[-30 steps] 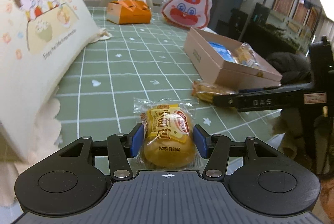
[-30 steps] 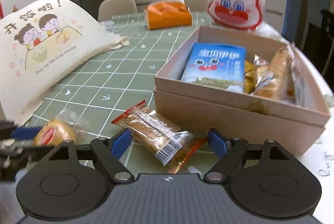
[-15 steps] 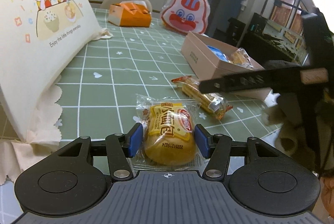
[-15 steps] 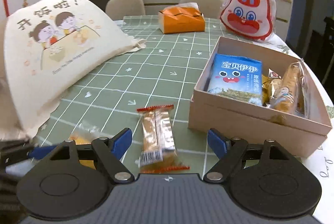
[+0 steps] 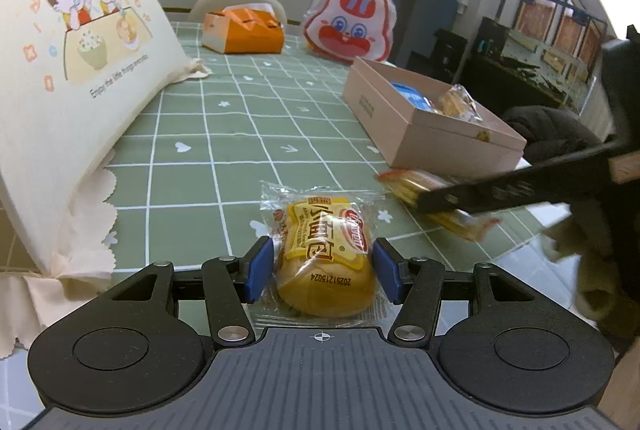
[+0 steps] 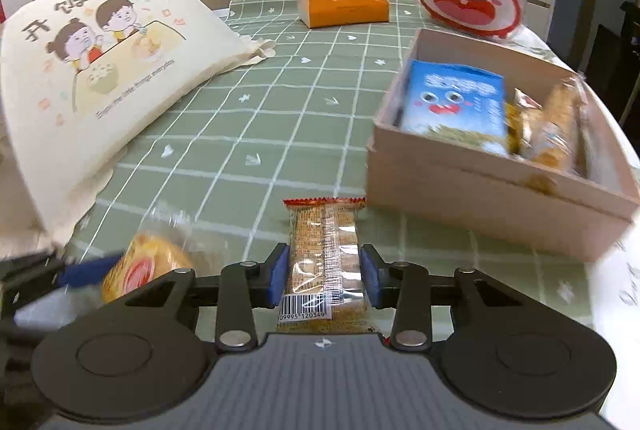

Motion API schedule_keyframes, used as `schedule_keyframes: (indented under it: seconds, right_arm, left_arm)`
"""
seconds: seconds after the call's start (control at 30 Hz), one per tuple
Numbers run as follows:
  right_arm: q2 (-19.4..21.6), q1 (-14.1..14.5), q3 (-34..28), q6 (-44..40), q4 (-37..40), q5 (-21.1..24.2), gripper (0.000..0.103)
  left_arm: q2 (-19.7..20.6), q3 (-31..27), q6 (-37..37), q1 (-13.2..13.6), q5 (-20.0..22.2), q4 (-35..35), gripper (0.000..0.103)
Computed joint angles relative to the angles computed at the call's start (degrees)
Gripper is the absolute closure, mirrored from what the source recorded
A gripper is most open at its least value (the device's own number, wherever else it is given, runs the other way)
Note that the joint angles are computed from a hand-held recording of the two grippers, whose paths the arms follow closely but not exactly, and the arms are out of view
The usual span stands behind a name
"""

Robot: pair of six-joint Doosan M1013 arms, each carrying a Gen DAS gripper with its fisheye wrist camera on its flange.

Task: Organize snacks
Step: 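Lift the bun packet with the left tool while the right tool lifts the wafer packet, then lower both packets into the pink box and open both tools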

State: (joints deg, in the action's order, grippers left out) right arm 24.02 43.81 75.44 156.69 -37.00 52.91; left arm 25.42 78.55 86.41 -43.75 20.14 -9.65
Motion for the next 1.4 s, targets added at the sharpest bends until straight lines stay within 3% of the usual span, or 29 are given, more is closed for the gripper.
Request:
schedule_keyframes:
  seconds: [0.17, 0.4, 0.77, 0.97, 1.1, 1.17, 1.3, 1.4]
  right_arm:
    - [-2.3, 1.8, 3.1, 3.5, -1.9, 3.3, 0.065]
    - [-5.0, 3.7, 6.8, 6.7, -3.2, 3.4, 0.065]
    - [-9.3, 6.1, 12.6, 15.6, -10.6, 1.8, 0.066]
    - [-12.9, 7.5, 15.2, 22.6, -17.1, 2.3, 0.067]
    - [-15.6, 7.8, 14.5, 25.7, -27.1, 5.3, 0.067]
    - [-16.3, 6.8, 13.1, 24.2, -30.4, 5.8, 0.067]
    - [-15.4, 3.4, 8.9, 20.6, -33.8, 6.9, 0.066]
    - [-13.3, -0.3, 5.4, 17.4, -31.6, 5.9, 0.066]
  left_arm:
    - [0.1, -0.1, 5.2, -0.3, 0.6, -5.2, 0.044]
    - [-0.2, 0.1, 16.5, -0.8, 2.8, -18.0, 0.047]
    - [-1.4, 0.6, 16.7, -3.2, 2.1, -16.3, 0.048]
    - [-2.5, -1.7, 27.7, -4.0, -1.1, -24.5, 0.048]
    - [-1.2, -8.3, 34.8, -4.7, -5.6, -26.7, 0.048]
    - [1.2, -14.0, 33.3, -4.6, -4.2, -25.2, 0.048]
    - [9.4, -29.9, 14.8, -4.5, 4.1, -9.9, 0.047]
    - [17.5, -42.9, 11.0, -3.5, 13.0, -10.8, 0.046]
